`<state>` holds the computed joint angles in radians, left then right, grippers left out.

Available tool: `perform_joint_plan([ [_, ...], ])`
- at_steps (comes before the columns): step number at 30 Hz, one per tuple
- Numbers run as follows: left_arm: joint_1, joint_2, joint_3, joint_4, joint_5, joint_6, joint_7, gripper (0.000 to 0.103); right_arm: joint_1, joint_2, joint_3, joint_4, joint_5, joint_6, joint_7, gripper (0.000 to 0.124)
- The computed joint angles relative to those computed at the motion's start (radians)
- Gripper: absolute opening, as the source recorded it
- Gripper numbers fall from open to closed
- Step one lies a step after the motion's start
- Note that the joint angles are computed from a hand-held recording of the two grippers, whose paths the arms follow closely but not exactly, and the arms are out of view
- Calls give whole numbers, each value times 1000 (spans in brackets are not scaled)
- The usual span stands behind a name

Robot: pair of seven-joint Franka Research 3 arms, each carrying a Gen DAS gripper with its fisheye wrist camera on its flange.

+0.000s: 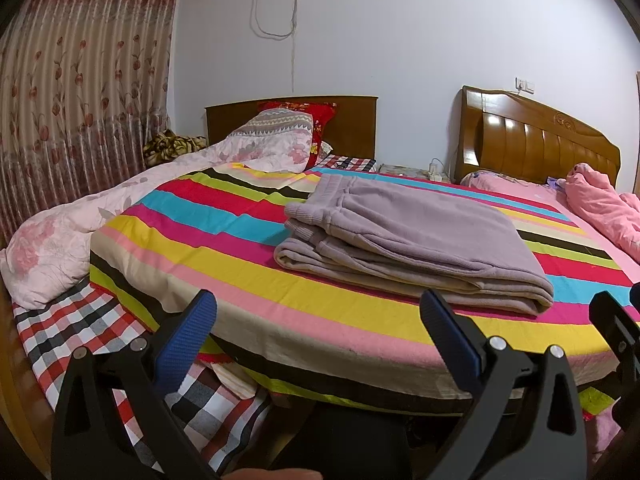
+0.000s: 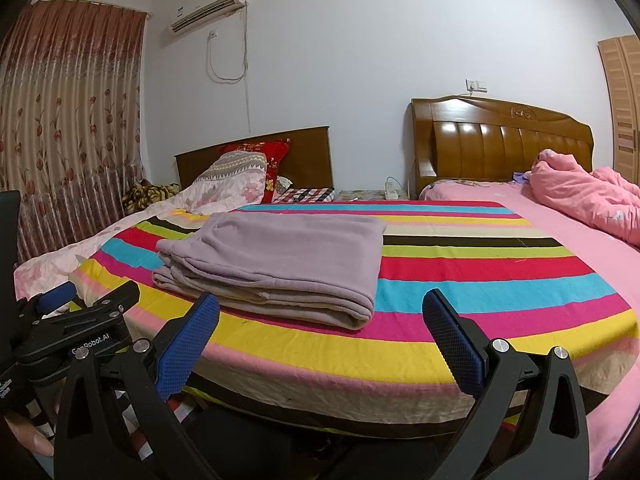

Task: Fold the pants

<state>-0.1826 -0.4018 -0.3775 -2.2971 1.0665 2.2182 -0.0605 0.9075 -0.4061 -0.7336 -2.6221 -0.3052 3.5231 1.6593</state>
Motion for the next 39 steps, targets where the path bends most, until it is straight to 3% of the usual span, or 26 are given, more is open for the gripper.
perform_joint_plan([
  [23, -1, 3, -6, 5, 14, -9, -7, 102, -14, 2, 14, -3, -6, 0, 6, 98],
  [28, -5, 9, -11, 12, 26, -21, -14, 102, 13, 7, -21, 2, -30, 5, 11, 98],
  [39, -15, 10, -13, 14, 55, -25, -31, 102, 8, 8, -17, 2, -34, 4, 16, 98],
])
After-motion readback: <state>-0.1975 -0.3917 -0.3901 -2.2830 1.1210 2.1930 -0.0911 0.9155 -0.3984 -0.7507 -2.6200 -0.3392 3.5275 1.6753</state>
